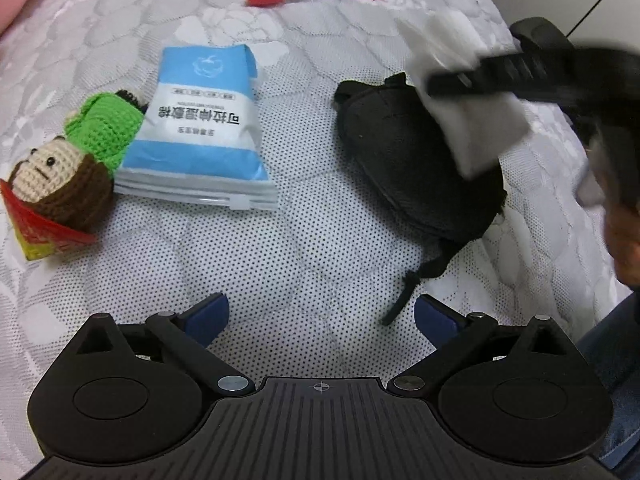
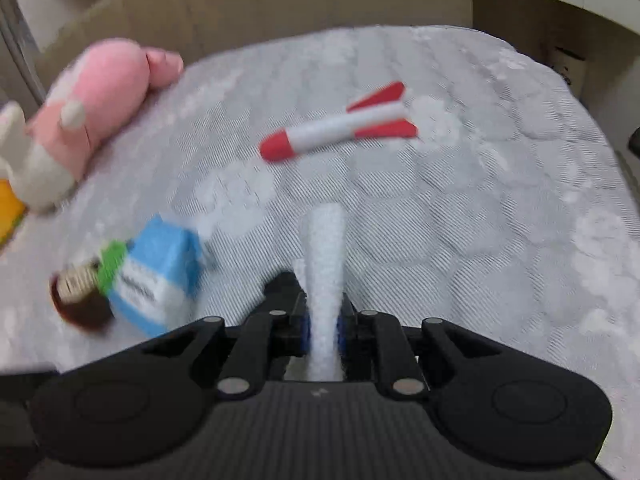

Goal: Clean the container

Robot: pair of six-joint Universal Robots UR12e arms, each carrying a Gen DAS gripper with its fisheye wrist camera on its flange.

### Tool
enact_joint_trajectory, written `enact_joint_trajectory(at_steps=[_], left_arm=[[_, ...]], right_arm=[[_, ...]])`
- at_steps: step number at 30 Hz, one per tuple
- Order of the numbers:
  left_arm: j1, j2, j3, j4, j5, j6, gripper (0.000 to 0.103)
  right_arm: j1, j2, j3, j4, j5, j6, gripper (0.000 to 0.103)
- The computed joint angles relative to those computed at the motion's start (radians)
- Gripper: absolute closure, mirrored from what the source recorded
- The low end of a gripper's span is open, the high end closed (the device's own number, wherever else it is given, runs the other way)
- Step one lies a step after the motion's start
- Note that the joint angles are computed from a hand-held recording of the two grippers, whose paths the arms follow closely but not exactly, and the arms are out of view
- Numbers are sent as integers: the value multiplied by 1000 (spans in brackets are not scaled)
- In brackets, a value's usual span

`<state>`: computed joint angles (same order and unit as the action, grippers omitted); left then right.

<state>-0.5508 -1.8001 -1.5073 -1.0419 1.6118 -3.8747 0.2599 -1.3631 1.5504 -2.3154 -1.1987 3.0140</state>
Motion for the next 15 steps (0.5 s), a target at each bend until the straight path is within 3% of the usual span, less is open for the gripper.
enact_joint_trajectory(at_steps=[4,9,13,15], left_arm=[[7,-2,0,-20,-2,-13,2],[11,-13,11,-39,-7,-9,1],[5,-20,22,-50,0,18,1],[3,-21,23,-53,0,25,1]], right_arm=[[15,30,-12,8,3,-36,88],[41,26,0,27,-48,-173,88],[-5,31,-23,169,182,-83,82],[-14,24,-17,169,201,-57,81]])
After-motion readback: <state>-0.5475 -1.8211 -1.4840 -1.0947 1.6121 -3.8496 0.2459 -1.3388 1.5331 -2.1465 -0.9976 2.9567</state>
